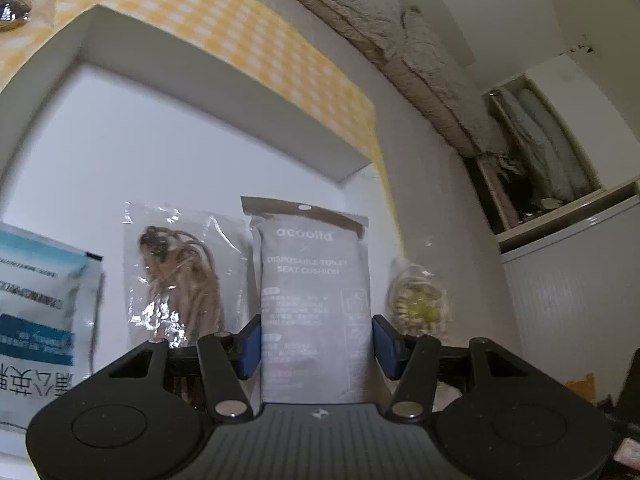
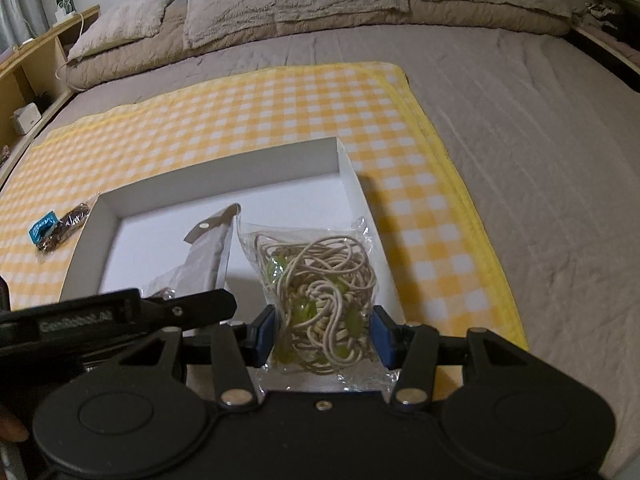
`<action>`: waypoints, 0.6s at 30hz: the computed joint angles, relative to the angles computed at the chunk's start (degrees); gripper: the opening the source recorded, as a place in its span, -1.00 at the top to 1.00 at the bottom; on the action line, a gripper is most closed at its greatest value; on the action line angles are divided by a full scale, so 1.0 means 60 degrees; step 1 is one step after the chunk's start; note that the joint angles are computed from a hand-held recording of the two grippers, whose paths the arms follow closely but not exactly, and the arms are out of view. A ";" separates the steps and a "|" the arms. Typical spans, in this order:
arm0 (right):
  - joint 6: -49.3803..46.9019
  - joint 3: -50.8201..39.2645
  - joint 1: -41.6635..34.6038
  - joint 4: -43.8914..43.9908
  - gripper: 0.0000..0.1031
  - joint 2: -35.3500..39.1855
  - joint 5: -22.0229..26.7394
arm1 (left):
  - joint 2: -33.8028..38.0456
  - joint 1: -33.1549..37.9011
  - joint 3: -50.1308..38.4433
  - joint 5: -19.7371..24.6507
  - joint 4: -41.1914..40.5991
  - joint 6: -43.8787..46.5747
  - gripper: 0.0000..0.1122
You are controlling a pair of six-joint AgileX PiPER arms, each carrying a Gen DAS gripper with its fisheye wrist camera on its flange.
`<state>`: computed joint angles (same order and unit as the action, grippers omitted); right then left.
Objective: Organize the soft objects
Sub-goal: 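Lower the grey packet into the box with the left tool while the right tool holds the cable bag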
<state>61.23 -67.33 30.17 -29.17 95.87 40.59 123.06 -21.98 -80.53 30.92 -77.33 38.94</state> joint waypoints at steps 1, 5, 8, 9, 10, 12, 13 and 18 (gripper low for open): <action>-0.0052 0.0013 0.0008 0.0028 0.02 0.0002 -0.0007 | -0.0002 -0.0015 0.0003 -0.0082 0.0085 0.0023 0.00; -0.0253 -0.0080 0.0043 0.0160 0.02 0.0120 0.0032 | 0.0001 -0.0160 -0.0109 -0.0502 0.1080 -0.0661 0.00; -0.0498 -0.0320 0.0069 0.0320 0.02 0.0318 0.0245 | -0.0092 -0.0175 0.0052 -0.0708 0.1147 -0.0574 0.00; -0.0595 -0.0371 0.0051 0.0383 0.02 0.0370 0.0266 | -0.0122 -0.0180 0.0096 -0.0750 0.1161 -0.0562 0.00; -0.0675 -0.0405 0.0046 0.0426 0.02 0.0399 0.0282 | -0.0135 -0.0177 0.0133 -0.0765 0.1121 -0.0513 0.00; -0.0809 -0.0444 0.0057 0.0479 0.02 0.0421 0.0318 | -0.0162 -0.0175 0.0246 -0.0817 0.0876 -0.0350 -0.02; -0.0816 -0.0493 0.0094 0.0459 0.01 0.0458 0.0381 | -0.0159 -0.0177 0.0272 -0.0802 0.0707 -0.0267 -0.07; -0.1071 -0.0688 -0.0040 0.0496 -0.03 0.0583 0.0604 | -0.0086 -0.0060 0.0168 -0.0339 0.0588 -0.0307 -0.25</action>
